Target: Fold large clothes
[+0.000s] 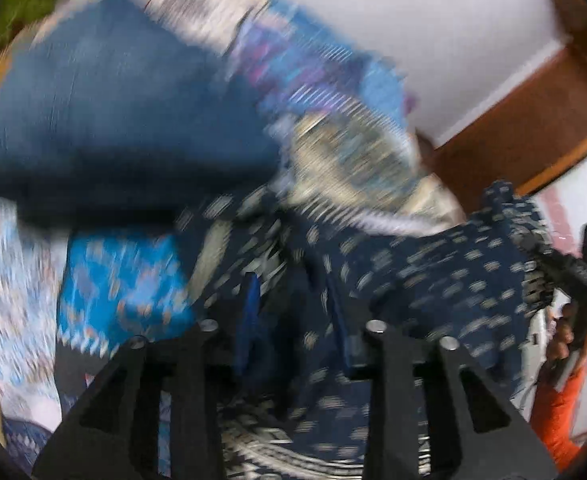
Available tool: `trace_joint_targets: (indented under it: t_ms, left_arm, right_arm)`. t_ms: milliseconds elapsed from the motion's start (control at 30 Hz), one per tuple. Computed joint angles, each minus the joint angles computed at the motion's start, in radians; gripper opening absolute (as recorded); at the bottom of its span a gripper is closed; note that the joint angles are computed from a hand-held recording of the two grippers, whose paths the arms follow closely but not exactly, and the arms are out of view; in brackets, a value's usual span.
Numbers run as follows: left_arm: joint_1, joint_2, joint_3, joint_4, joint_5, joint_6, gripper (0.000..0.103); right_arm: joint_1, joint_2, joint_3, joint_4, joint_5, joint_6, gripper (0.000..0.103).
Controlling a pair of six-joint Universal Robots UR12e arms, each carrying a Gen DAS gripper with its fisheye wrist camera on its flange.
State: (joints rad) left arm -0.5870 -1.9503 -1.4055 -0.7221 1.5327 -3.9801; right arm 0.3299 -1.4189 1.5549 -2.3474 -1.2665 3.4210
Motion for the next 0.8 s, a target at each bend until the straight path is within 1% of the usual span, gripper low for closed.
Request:
trace_joint_targets:
  t_ms: [67,133,200,267,333,367,400,433,500,533,567,600,633,667,700,733,767,800]
  left_arm:
    - [0.005,-0.001,-0.024,-0.022,-0.010,-0.019,0.048]
    - [0.012,-0.008,-0.037,-0.048,-0.034,-0.027,0.050]
    - [0.016,-0.010,-0.056,-0.034,-0.058,-0.032,0.054]
    - [0.020,-0.016,-0.074,-0.001,-0.052,-0.041,0.070]
    - [0.024,-0.022,-0.086,0.022,-0.051,-0.066,0.078]
    - [0.033,-0.028,-0.099,0.058,-0.075,-0.088,0.081]
    - [0.038,-0.029,-0.110,0.089,-0.089,-0.107,0.082]
    - [0.042,-0.033,-0.120,0.131,-0.088,-0.127,0.084]
    - [0.045,-0.045,-0.117,0.182,-0.069,-0.127,0.084]
    - [0.047,-0.051,-0.113,0.195,-0.068,-0.120,0.084]
    - [0.048,-0.058,-0.108,0.210,-0.065,-0.114,0.082]
    - [0.048,-0.067,-0.103,0.235,-0.063,-0.106,0.078]
    - [0.047,-0.072,-0.100,0.250,-0.060,-0.099,0.065]
    - [0.048,-0.075,-0.097,0.269,-0.065,-0.092,0.046]
    - [0.049,-0.076,-0.102,0.307,-0.080,-0.090,0.034]
    - [0.045,-0.074,-0.102,0.320,-0.073,-0.090,0.023]
    - [0.039,-0.070,-0.099,0.313,-0.055,-0.082,0.016]
    - [0.034,-0.068,-0.096,0.305,-0.042,-0.075,0.015]
  right_arm:
    - [-0.014,0.002,0.008,0.018,-0.005,0.017,0.015]
    - [-0.040,0.001,0.025,0.032,0.031,0.045,0.015]
    - [-0.050,-0.001,0.032,0.050,0.041,0.050,0.015]
    - [-0.048,0.002,0.035,0.069,0.019,0.035,0.016]
    - [-0.043,0.002,0.042,0.076,-0.002,0.020,0.016]
    - [-0.042,0.003,0.044,0.076,-0.003,0.019,0.016]
    - [-0.043,0.003,0.046,0.076,-0.002,0.017,0.016]
    - [-0.045,0.004,0.048,0.075,0.006,0.019,0.016]
    - [-0.051,0.006,0.049,0.074,0.022,0.020,0.017]
    - [-0.053,0.006,0.050,0.072,0.030,0.020,0.017]
    - [-0.055,0.005,0.053,0.072,0.034,0.019,0.017]
    - [-0.056,0.005,0.054,0.072,0.037,0.019,0.018]
    - [-0.057,0.005,0.055,0.070,0.040,0.021,0.018]
    - [-0.057,0.006,0.057,0.067,0.041,0.023,0.018]
    - [-0.057,0.004,0.060,0.063,0.041,0.023,0.018]
    - [-0.058,0.002,0.064,0.056,0.042,0.028,0.018]
    - [-0.059,0.001,0.067,0.050,0.045,0.032,0.018]
    - [-0.061,-0.001,0.070,0.044,0.048,0.038,0.017]
